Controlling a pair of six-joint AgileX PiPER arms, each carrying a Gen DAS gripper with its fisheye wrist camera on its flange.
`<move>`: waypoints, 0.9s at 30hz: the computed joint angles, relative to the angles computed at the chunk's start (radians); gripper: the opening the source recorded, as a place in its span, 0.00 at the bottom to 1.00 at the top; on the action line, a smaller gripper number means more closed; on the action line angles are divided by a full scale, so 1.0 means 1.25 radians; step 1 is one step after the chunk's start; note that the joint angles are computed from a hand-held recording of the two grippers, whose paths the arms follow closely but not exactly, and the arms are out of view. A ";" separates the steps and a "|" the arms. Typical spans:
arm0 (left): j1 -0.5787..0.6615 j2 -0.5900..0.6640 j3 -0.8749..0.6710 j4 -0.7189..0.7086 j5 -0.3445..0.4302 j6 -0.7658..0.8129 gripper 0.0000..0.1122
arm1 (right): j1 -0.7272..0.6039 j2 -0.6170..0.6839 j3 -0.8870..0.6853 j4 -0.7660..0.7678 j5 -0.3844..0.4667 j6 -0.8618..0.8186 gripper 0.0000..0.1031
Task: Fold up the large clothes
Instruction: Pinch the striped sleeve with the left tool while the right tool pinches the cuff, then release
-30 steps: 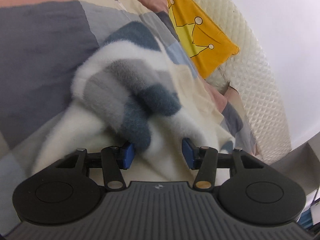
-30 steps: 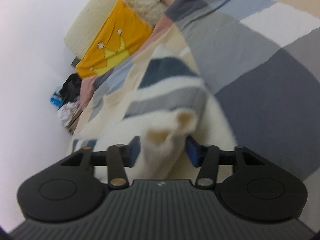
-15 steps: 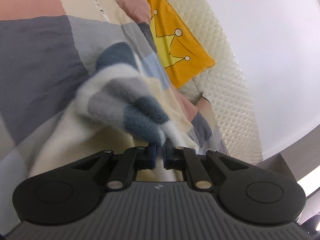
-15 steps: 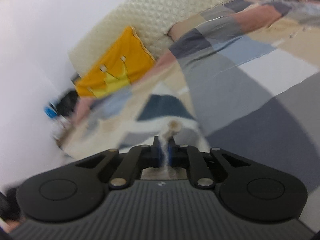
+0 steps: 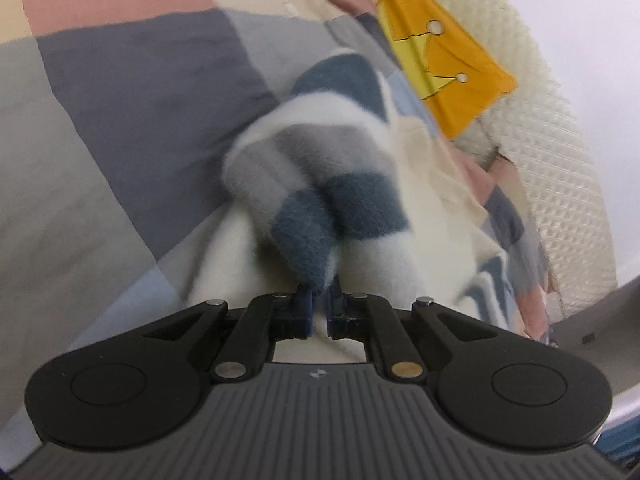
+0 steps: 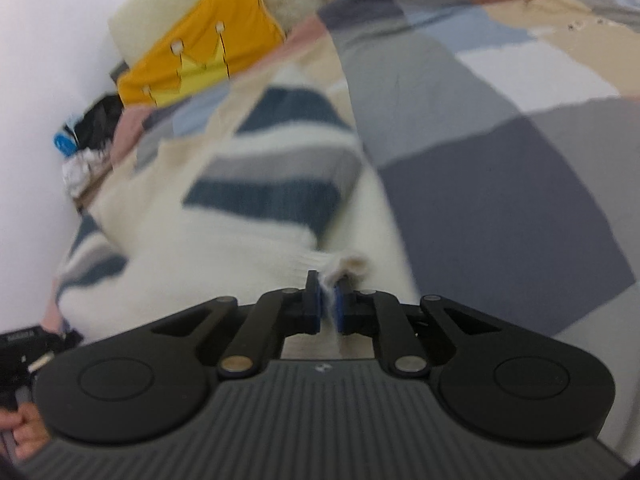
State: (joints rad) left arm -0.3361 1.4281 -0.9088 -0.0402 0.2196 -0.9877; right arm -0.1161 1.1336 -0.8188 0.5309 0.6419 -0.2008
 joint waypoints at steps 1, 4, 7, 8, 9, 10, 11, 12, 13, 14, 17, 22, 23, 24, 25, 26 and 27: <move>0.010 0.018 -0.013 -0.041 0.002 0.038 0.07 | 0.013 0.002 0.006 -0.018 -0.009 0.010 0.10; 0.005 0.047 -0.039 0.012 0.019 0.022 0.07 | 0.039 -0.005 0.017 -0.054 -0.023 0.031 0.12; -0.003 0.057 -0.061 0.066 0.039 -0.007 0.07 | 0.049 -0.011 0.023 -0.069 -0.031 0.048 0.12; -0.006 0.053 -0.061 0.064 0.044 -0.002 0.07 | 0.048 -0.011 0.022 -0.070 -0.029 0.053 0.12; -0.004 0.050 -0.061 0.038 0.045 0.030 0.07 | 0.047 -0.014 0.021 -0.072 -0.025 0.060 0.12; -0.003 0.045 -0.059 0.020 0.046 0.053 0.08 | 0.046 -0.014 0.019 -0.070 -0.021 0.064 0.12; -0.001 0.044 -0.062 -0.006 0.053 0.086 0.13 | 0.044 -0.014 0.015 -0.068 -0.015 0.066 0.12; 0.000 0.040 -0.068 -0.025 0.071 0.116 0.20 | 0.044 -0.013 0.011 -0.069 -0.011 0.072 0.13; 0.000 0.031 -0.067 -0.034 0.080 0.133 0.24 | 0.044 -0.010 0.005 -0.071 -0.005 0.078 0.13; -0.004 0.021 -0.061 -0.036 0.082 0.139 0.31 | 0.045 -0.003 -0.004 -0.074 0.001 0.088 0.13; -0.031 -0.030 -0.038 0.009 0.098 0.116 0.38 | 0.045 -0.001 -0.019 -0.084 0.028 0.108 0.17; -0.130 -0.094 -0.049 0.212 0.182 -0.065 0.38 | 0.057 -0.021 -0.048 -0.121 0.084 0.125 0.38; -0.154 -0.108 -0.053 0.254 0.206 -0.101 0.38 | 0.060 -0.029 -0.050 -0.120 0.092 0.113 0.47; -0.181 -0.120 -0.060 0.297 0.236 -0.138 0.38 | 0.072 -0.043 -0.051 -0.140 0.095 0.124 0.52; -0.205 -0.127 -0.067 0.330 0.259 -0.168 0.38 | 0.089 -0.055 -0.054 -0.172 0.101 0.149 0.52; -0.227 -0.139 -0.070 0.354 0.280 -0.190 0.38 | 0.098 -0.066 -0.060 -0.189 0.112 0.161 0.54; -0.254 -0.155 -0.068 0.383 0.299 -0.219 0.38 | 0.100 -0.080 -0.062 -0.194 0.126 0.163 0.54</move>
